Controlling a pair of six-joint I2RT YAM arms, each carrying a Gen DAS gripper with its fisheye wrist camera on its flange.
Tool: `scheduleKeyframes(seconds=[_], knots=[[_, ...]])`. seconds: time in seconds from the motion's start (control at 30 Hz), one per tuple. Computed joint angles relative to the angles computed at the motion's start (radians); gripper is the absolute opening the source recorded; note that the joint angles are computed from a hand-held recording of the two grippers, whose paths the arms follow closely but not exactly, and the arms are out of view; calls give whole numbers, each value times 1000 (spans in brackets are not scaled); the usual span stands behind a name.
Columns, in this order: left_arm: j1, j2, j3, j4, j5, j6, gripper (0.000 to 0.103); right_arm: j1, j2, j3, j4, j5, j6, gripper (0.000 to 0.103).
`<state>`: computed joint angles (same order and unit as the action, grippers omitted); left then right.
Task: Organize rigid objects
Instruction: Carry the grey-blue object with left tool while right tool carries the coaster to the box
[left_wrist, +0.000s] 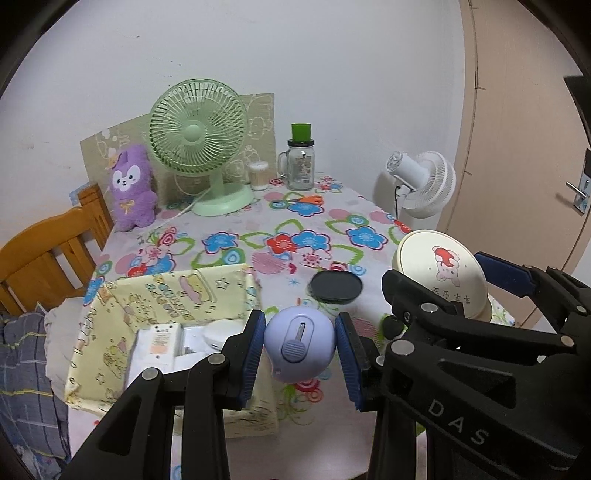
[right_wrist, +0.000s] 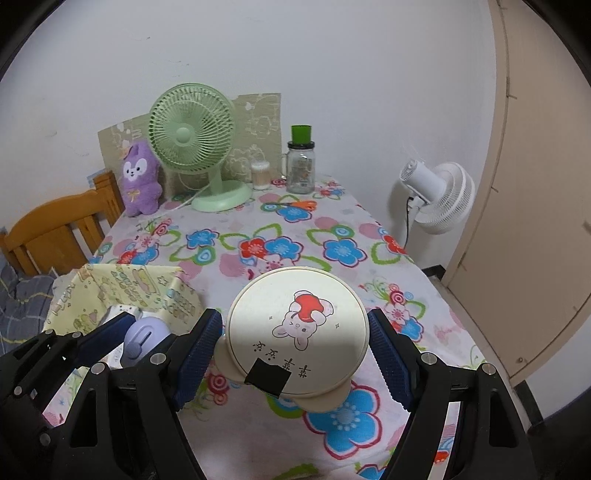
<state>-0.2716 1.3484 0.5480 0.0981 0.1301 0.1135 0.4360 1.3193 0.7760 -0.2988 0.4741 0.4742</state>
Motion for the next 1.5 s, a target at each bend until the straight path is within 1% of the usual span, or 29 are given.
scheduleKeyframes(seconds=[0.4, 0.57, 0.83, 1.3, 1.5], knots=[[140, 65, 55, -12, 72, 96, 40, 81, 159, 144, -14, 25, 35, 81], [178, 91, 62, 8, 67, 129, 40, 109, 230, 206, -21, 29, 44, 81], [237, 146, 97, 11, 101, 173, 40, 136, 323, 293, -31, 28, 41, 81], [338, 296, 193, 16, 146, 228, 40, 153, 493, 438, -31, -5, 32, 81], [360, 363, 244, 5, 152, 248, 40, 156, 561, 502, -42, -14, 26, 81]])
